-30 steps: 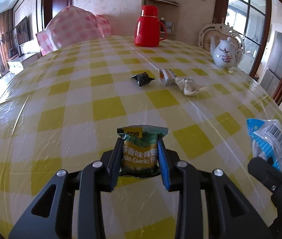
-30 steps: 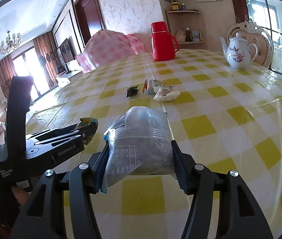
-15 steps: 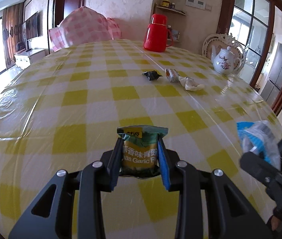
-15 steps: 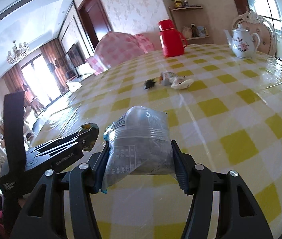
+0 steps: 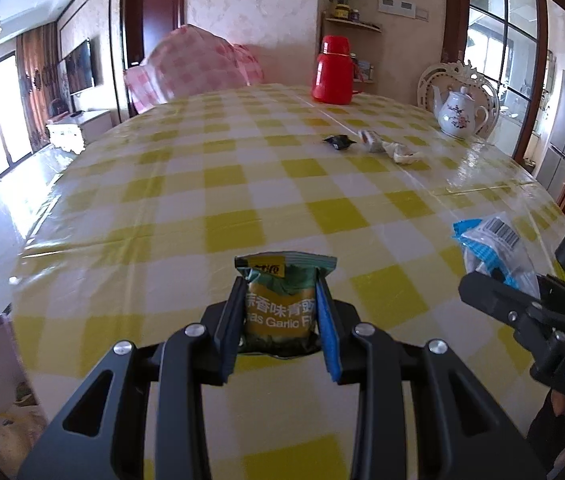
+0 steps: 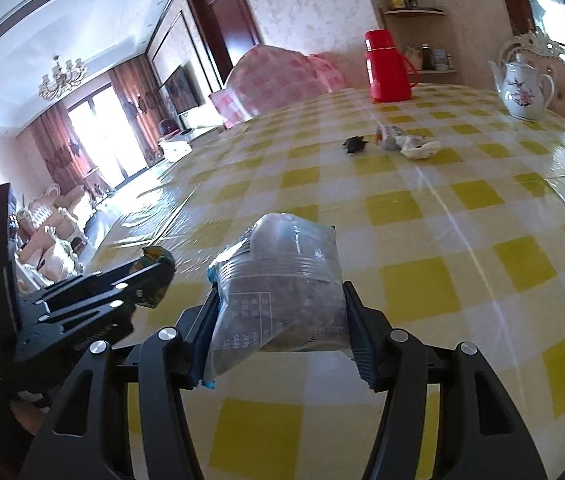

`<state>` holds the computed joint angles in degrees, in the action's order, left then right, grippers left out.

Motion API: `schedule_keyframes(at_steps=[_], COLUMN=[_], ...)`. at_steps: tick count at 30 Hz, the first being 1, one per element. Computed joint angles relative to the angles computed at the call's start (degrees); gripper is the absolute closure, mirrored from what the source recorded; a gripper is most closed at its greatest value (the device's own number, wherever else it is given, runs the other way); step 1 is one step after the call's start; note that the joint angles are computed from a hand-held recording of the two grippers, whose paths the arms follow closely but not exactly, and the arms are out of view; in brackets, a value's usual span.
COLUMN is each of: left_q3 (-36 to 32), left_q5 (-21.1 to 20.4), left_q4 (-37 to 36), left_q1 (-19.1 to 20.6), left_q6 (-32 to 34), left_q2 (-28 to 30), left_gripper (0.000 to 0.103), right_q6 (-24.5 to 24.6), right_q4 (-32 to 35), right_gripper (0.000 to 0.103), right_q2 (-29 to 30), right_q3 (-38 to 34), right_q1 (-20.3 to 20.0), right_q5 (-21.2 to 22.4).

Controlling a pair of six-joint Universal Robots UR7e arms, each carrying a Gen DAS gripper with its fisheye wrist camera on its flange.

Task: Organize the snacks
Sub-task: 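Lift both held snack bags and carry them over the box, then open the left tool over the box while the right tool releases the clear bag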

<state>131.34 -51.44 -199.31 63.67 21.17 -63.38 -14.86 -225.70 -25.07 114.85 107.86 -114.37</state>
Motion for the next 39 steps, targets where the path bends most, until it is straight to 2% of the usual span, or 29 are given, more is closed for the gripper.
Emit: schedule_keyframes(at_steps=[10, 19, 23, 26, 30, 34, 39], left_q3=[5.60, 6.40, 5.45, 5.13, 4.10, 2.89, 0.48], left_q5=[2.29, 4.25, 1.90, 4.47, 5.97, 9.70, 10.52], left_q4=[0.46, 2.77, 10.35, 10.47, 11.12, 8.62, 12.11], left_q1=[2.22, 7.02, 10.45, 11.88, 14.41, 16.04, 20.21], left_q6=[2.27, 5.50, 5.46, 9.01, 10.55, 14.64, 16.34], left_q2=[-10.44, -18.31, -23.47, -24.75, -26.92, -27.75, -30.13], left_gripper=[0.069, 0.069, 0.069, 0.069, 0.069, 0.069, 0.069], right_q6=[-0.44, -1.55, -2.15, -2.90, -5.13, -7.42, -9.70], right_q4=[5.52, 11.15, 15.18, 18.81, 22.67, 27.84, 33.86], right_gripper=[0.047, 0.047, 0.047, 0.047, 0.047, 0.047, 0.047], right_q2=[3.20, 7.05, 8.58, 10.02, 12.20, 14.65, 17.78], right_q3=[-2.83, -6.96, -9.03, -10.92, -13.68, -17.44, -22.28], right_q1=[3.73, 9.30, 11.59, 13.53, 16.53, 19.54, 22.13], right_q5=[0.08, 0.90, 1.58, 2.74, 3.86, 4.13, 5.19])
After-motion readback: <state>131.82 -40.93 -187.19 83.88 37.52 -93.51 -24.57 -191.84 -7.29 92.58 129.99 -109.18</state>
